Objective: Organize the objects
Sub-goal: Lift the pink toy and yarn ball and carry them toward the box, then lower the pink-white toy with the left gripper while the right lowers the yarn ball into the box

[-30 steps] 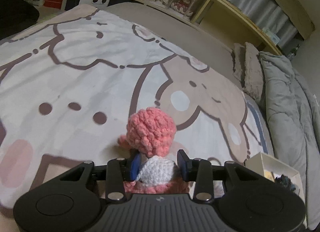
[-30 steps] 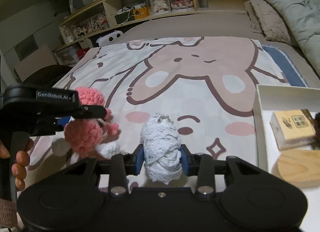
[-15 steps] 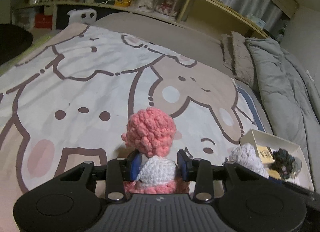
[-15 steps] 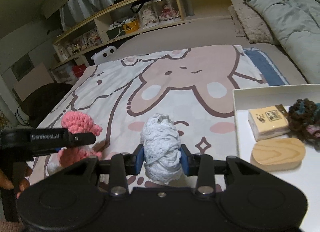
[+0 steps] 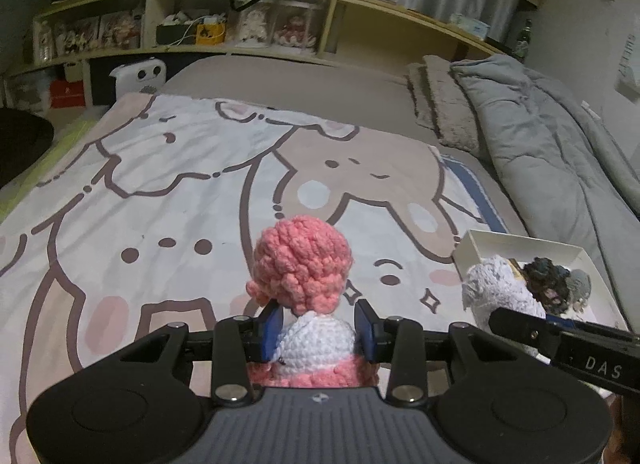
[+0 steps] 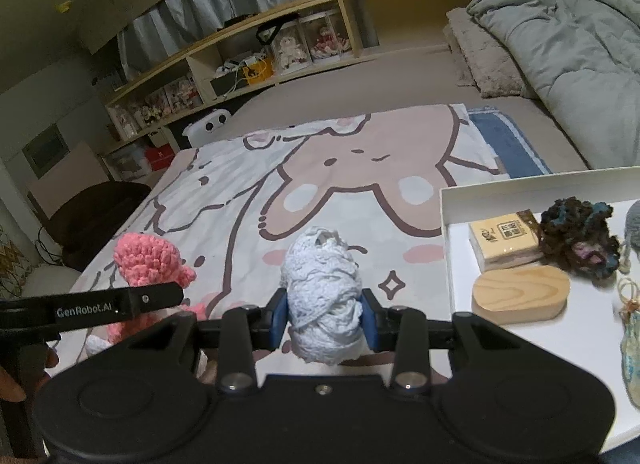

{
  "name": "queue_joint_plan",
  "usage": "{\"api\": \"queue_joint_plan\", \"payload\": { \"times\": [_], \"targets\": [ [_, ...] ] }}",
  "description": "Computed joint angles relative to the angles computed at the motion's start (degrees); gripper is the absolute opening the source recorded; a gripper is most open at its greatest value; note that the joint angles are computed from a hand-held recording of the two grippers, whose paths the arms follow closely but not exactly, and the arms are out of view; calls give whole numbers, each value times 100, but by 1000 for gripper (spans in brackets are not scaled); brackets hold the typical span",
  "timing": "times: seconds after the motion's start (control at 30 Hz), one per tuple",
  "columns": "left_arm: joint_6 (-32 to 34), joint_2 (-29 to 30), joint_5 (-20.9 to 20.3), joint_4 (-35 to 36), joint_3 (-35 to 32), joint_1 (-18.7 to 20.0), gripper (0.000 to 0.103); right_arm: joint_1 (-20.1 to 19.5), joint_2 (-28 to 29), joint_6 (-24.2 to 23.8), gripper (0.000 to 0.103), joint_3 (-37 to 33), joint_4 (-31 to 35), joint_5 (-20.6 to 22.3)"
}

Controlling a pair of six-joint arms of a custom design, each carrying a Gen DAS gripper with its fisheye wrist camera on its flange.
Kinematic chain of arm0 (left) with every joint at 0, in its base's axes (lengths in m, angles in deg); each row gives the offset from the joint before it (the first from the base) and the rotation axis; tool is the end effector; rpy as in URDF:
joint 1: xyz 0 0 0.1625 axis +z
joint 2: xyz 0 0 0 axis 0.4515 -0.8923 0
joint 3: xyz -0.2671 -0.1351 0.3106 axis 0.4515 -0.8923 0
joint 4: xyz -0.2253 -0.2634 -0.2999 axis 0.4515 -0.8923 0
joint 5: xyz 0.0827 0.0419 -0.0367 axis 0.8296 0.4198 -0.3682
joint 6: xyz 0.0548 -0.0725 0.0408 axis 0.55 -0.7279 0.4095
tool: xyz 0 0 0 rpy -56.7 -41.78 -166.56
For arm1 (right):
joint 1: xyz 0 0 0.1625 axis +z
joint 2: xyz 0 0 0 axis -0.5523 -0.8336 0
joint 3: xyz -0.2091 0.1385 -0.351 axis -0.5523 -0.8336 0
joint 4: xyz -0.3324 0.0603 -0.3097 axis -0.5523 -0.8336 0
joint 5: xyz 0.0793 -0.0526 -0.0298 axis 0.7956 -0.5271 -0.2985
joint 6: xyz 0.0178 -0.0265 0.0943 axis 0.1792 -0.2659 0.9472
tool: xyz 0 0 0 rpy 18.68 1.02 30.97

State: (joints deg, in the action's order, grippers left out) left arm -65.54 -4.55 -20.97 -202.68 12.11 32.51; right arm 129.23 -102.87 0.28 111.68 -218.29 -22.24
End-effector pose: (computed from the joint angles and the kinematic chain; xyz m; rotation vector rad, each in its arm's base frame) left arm -0.1712 -0.6832 0.1576 0.3593 2.3840 -1.0052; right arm 0.1748 -0.6698 0.1386 0.5212 -2.5162 1.0416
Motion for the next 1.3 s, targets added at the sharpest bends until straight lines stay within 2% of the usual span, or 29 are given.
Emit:
{"api": "queue_joint_plan", "payload": {
  "times": [0.23, 0.37, 0.47, 0.6, 0.93, 1.3],
  "targets": [
    [41, -90, -136, -94, 164, -157, 40, 48, -248, -81, 39, 227, -34, -50],
    [20, -90, -191, -116, 188, -228, 40, 103, -304, -230, 38, 324, -325, -368],
    [49, -60, -211, -133, 178, -279, 40, 93, -426, -152, 38, 407, -296, -483],
    [63, 8, -220, -121, 148, -345, 40, 132, -493, -410, 38, 474, -464, -773],
    [187, 321, -438, -55, -74, -547, 40, -30, -897, -537, 39, 705, -737, -914],
    [148, 858, -1084, -84, -551, -742, 40, -355, -1328, -474, 39, 860, -864, -967]
  ]
}}
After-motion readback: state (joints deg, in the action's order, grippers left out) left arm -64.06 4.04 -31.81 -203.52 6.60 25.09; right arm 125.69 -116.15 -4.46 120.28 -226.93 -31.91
